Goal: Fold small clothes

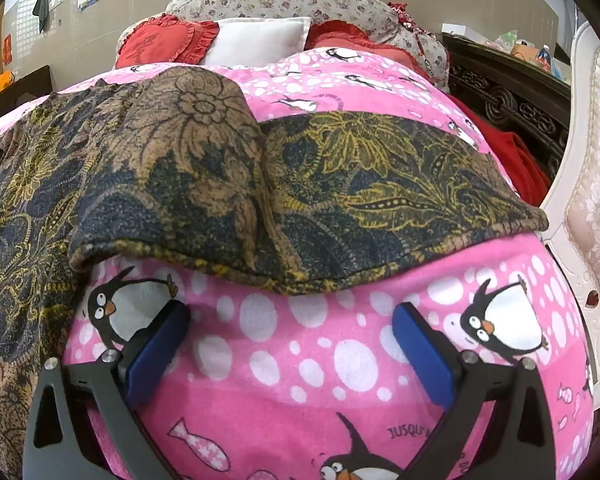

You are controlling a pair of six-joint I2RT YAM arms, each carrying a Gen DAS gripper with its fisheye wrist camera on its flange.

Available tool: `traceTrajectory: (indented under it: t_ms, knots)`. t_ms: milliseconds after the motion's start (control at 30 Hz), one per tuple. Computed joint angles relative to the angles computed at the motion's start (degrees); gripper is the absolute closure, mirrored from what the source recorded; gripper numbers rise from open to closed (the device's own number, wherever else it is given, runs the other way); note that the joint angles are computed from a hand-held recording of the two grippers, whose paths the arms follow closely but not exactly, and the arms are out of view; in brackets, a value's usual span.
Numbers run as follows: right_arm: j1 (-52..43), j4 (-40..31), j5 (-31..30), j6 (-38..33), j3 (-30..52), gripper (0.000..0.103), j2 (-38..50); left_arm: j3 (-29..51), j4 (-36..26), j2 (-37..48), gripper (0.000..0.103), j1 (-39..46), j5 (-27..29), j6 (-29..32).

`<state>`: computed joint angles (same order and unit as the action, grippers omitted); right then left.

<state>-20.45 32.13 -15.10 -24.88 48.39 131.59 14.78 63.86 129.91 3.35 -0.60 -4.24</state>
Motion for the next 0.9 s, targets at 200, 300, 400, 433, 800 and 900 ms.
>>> traceTrajectory:
  t_ms: [200,300,400,433,800,900]
  knots:
    - [-0.1,0.4,-0.3,0.1,0.1,0.000,0.2,-0.2,0.5,0.2,0.014,-0.3,-0.5,0.0]
    - [-0.1,0.8,0.0,0.0,-0.1,0.000,0.3,-0.1,0.4,0.2,0.015,1.1,1.0,0.6]
    - [0.2,-2.6,1.9,-0.4,0.0,0.000,-1.3,0.0,0.8,0.7,0.015,1.4,1.3,0.8]
    - [0.9,-2.1,3.3,-0.3,-0.9,0.000,-1.7,0.2,0.8,0.9,0.015,1.2,1.1,0.7]
    - [-10.2,-16.8,-0.9,-3.5,-17.6,0.000,-21.7,0.2,0.5,0.7,0.015,0.4,0.5,0.2]
    - [-7.4,-18.5,-2.7,-1.9,-24.4,0.000,-33.6,-0.2,0.8,0.5,0.015,-0.2,0.1,-0.2]
